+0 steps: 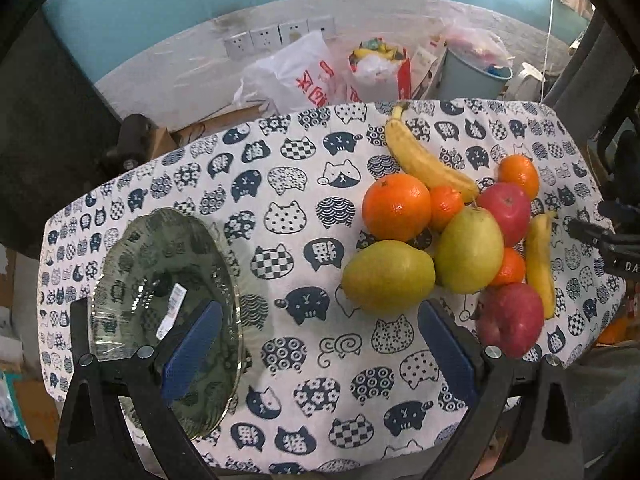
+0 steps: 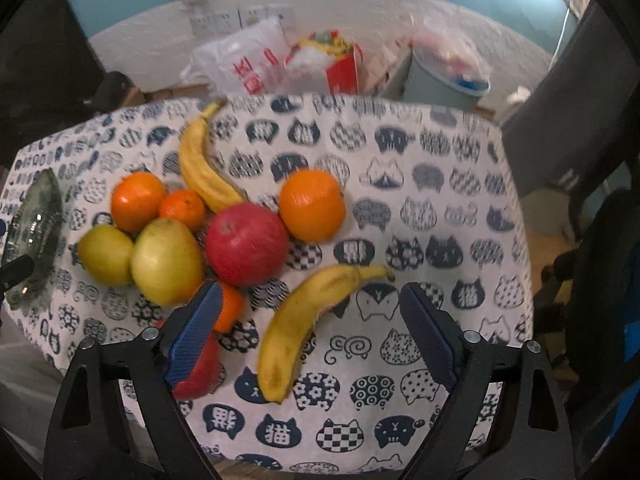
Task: Organize fruits
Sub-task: 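Move the left tool to the yellow pear while the right tool moves to the banana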
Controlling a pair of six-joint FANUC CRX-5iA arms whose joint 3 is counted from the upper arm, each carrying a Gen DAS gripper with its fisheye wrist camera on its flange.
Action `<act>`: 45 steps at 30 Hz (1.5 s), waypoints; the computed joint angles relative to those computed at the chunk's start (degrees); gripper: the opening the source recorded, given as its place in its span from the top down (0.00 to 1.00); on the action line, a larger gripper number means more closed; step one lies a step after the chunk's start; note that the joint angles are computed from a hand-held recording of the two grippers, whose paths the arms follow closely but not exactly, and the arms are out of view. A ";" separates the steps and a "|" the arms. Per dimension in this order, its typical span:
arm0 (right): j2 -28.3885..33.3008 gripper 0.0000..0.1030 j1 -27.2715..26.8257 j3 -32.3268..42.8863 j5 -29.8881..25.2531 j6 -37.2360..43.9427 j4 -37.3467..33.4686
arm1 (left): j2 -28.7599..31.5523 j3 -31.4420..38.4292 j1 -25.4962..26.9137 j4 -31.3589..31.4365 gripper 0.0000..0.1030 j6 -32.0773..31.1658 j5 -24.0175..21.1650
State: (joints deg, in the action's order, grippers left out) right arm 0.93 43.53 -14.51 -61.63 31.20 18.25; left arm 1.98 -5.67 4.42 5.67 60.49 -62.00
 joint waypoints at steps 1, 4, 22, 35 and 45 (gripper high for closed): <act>0.56 0.16 -0.42 0.21 -0.14 0.45 -0.88 | 0.45 0.10 -0.34 -0.18 0.03 0.43 0.13; 2.18 0.20 -1.66 0.56 -0.53 1.79 -3.19 | 1.72 0.51 -0.82 -0.01 0.03 1.50 -0.02; 8.51 0.35 -4.35 1.51 3.37 7.11 -12.13 | 6.36 1.91 -3.15 -0.50 0.03 4.95 -0.44; 8.65 0.57 -3.11 -0.90 4.03 9.42 -10.70 | 8.14 2.70 -5.39 -1.55 0.03 5.44 -1.37; 3.22 0.57 -6.12 -4.92 3.88 8.97 -10.94 | 11.02 3.44 -6.34 -1.78 0.03 6.37 -0.93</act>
State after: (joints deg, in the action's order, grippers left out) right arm 4.15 37.41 -19.43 -57.75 40.17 7.31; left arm 13.00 -2.23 -1.92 3.89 66.86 -62.93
